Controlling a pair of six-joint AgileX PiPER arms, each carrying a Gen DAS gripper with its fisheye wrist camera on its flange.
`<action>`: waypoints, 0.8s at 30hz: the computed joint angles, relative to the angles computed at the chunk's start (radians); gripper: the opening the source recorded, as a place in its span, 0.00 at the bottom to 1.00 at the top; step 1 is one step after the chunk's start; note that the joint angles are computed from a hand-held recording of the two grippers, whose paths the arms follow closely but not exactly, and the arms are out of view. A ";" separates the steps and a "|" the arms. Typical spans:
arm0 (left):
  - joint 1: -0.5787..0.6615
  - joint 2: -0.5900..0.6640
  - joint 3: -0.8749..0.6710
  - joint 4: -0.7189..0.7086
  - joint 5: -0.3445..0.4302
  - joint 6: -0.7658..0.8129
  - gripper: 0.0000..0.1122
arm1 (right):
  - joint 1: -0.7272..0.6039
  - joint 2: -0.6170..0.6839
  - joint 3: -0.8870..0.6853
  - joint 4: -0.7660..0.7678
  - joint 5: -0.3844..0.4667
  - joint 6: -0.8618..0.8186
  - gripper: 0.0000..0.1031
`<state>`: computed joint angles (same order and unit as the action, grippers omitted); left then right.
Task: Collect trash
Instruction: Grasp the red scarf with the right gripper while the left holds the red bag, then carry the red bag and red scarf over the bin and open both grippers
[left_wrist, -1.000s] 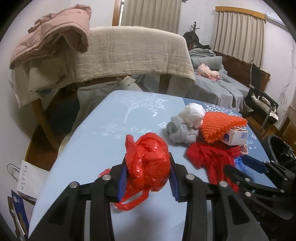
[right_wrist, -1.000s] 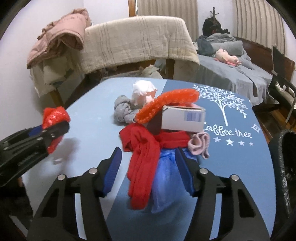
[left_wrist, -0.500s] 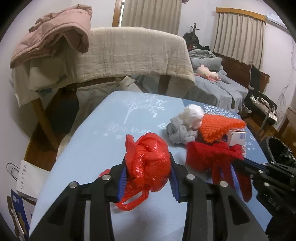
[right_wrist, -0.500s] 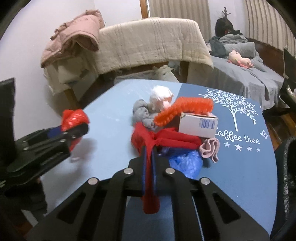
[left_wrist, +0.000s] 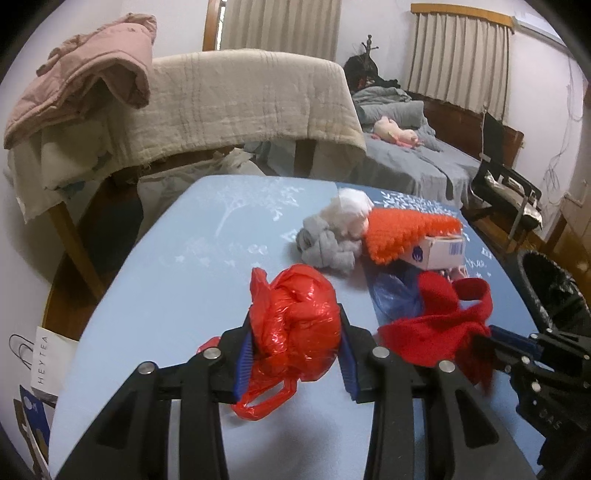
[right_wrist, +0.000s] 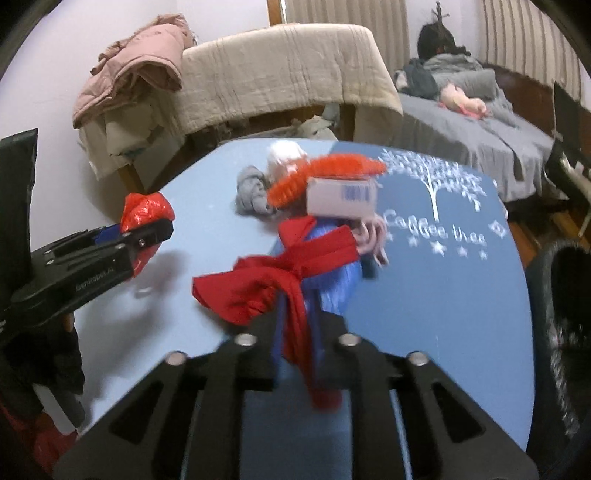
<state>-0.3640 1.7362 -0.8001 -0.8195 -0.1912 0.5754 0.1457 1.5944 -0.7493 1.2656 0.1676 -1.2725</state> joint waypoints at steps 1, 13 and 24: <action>-0.002 0.000 0.001 -0.001 -0.001 0.000 0.35 | -0.011 -0.013 0.016 0.025 0.008 -0.029 0.30; 0.000 -0.019 0.020 0.048 -0.034 -0.045 0.35 | -0.021 -0.057 0.009 0.114 0.039 -0.120 0.44; 0.006 -0.046 0.037 0.015 -0.031 -0.003 0.35 | -0.020 0.014 -0.018 0.053 0.092 -0.104 0.03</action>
